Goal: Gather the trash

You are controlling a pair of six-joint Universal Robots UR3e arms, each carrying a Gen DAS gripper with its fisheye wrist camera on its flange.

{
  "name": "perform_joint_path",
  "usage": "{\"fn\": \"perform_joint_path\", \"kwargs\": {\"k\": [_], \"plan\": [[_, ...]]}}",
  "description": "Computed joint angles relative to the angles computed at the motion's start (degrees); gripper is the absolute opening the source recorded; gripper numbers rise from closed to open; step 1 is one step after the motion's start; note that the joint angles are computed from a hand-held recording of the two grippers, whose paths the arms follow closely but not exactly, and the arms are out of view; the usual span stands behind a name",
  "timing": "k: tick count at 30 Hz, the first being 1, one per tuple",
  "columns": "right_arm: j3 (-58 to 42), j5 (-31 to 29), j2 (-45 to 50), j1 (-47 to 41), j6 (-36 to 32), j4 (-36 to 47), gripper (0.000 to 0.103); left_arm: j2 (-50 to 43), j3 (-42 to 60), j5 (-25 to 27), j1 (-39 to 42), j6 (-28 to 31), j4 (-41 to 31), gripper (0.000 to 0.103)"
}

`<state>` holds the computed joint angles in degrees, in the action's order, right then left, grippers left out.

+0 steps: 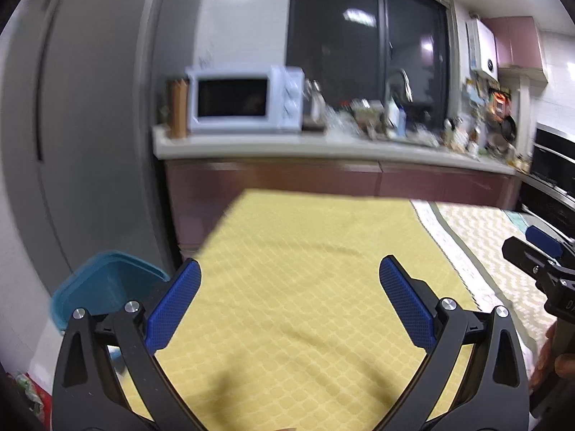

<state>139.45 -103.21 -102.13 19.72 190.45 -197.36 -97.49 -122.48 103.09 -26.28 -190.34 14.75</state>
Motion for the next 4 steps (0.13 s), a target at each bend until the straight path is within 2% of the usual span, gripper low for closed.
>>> {"fn": "perform_joint_path", "kwargs": {"k": [2,4], "plan": [[0.5,2.0,-1.7,-2.6,-0.2,2.4,0.096,-1.9,5.2,-2.6,1.3,0.2,-8.8,0.097],[0.9,4.7,-4.1,-6.1,-0.5,6.4,0.096,-4.9,10.1,-4.2,2.3,0.5,-14.5,0.097]]}}
